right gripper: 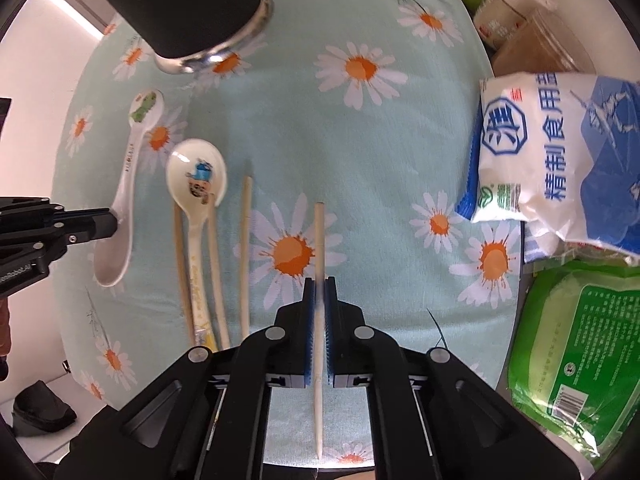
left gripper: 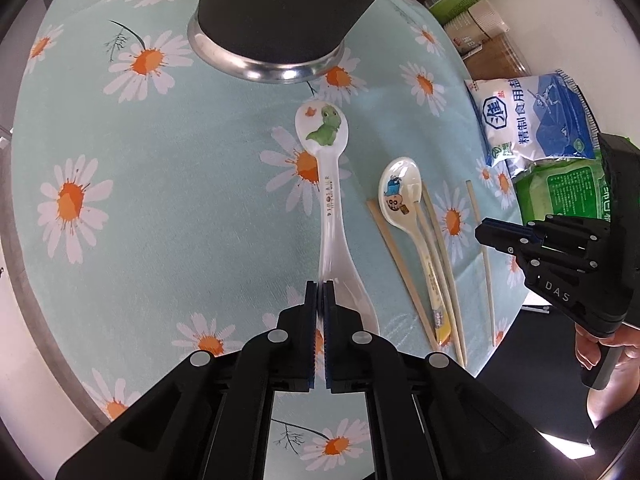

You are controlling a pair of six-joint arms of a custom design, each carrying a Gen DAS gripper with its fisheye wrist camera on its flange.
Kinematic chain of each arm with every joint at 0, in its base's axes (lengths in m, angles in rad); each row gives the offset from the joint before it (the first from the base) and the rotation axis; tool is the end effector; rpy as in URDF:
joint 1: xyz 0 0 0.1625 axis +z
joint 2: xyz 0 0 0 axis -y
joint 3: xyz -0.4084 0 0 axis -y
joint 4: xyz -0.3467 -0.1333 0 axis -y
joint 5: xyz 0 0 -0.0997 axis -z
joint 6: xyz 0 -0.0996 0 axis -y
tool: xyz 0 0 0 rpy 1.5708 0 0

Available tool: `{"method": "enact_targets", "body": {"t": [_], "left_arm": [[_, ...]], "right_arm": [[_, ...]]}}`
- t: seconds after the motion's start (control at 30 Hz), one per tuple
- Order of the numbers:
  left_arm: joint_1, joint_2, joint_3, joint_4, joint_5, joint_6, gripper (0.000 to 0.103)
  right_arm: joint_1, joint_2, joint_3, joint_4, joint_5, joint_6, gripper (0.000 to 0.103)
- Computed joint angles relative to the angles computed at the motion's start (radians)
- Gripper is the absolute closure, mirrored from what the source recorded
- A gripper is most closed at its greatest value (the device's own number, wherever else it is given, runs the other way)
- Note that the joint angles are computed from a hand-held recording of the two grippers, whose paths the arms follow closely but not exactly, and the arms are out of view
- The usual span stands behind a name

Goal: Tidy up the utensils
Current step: 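Grasp the white green-dinosaur spoon handle with the left tool while the right tool grasps a wooden chopstick, then lift the spoon and chopstick and carry both tools over the black holder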

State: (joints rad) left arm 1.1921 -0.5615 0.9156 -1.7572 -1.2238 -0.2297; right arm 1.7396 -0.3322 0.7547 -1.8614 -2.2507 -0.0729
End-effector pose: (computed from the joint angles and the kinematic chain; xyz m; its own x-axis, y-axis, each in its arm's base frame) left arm -0.1233 -0.7620 0.1507 -0.9134 0.1813 -0.3645 0.1608 0.9832 0.0862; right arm 0.2026 -0.7678 0.0636 -0.7386 -0.2828 0.6120 -0.2209 0.9592 0.1766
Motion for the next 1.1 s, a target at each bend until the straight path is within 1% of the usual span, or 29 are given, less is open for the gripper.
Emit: {"method": "enact_targets", "body": {"t": [0.03, 0.23, 0.37, 0.43, 0.5, 0.67, 0.73, 0.8, 0.9, 0.97, 1.0, 1.07, 1.1], "left_arm": [[-0.002, -0.008, 0.012, -0.012, 0.002, -0.003, 0.101], [-0.015, -0.052, 0.084, -0.102, 0.014, -0.017, 0.101], [-0.026, -0.082, 0.133, -0.162, 0.028, -0.029, 0.101], [-0.034, -0.099, 0.157, -0.191, 0.036, -0.034, 0.101], [-0.042, -0.111, 0.175, -0.214, 0.044, -0.035, 0.101], [-0.062, -0.14, 0.219, -0.278, 0.069, -0.041, 0.101], [-0.073, -0.148, 0.234, -0.307, 0.079, -0.035, 0.101], [-0.08, -0.157, 0.247, -0.337, 0.081, -0.027, 0.101], [-0.09, -0.172, 0.267, -0.388, 0.087, -0.013, 0.101], [-0.094, -0.18, 0.273, -0.431, 0.078, 0.002, 0.101], [-0.096, -0.181, 0.276, -0.445, 0.083, 0.006, 0.101], [-0.1, -0.185, 0.277, -0.473, 0.086, 0.012, 0.101], [-0.101, -0.186, 0.279, -0.486, 0.084, 0.016, 0.101]], "right_arm": [[0.005, -0.015, 0.019, -0.012, 0.006, -0.006, 0.098], [0.019, -0.025, 0.012, -0.06, 0.044, -0.058, 0.098], [0.023, -0.02, -0.036, -0.065, 0.076, -0.102, 0.098], [0.024, -0.013, -0.063, -0.058, 0.092, -0.112, 0.098], [0.026, -0.024, -0.038, -0.084, 0.1, -0.121, 0.098], [0.022, -0.029, -0.047, -0.102, 0.149, -0.141, 0.098], [0.02, -0.025, -0.076, -0.092, 0.178, -0.136, 0.097], [0.025, -0.024, -0.094, -0.106, 0.197, -0.145, 0.098], [0.03, -0.001, -0.161, -0.091, 0.23, -0.155, 0.097], [0.034, 0.012, -0.199, -0.092, 0.261, -0.168, 0.097], [0.036, 0.014, -0.21, -0.109, 0.291, -0.185, 0.097], [0.042, 0.021, -0.231, -0.126, 0.316, -0.214, 0.097], [0.045, 0.028, -0.25, -0.134, 0.343, -0.233, 0.097]]}}
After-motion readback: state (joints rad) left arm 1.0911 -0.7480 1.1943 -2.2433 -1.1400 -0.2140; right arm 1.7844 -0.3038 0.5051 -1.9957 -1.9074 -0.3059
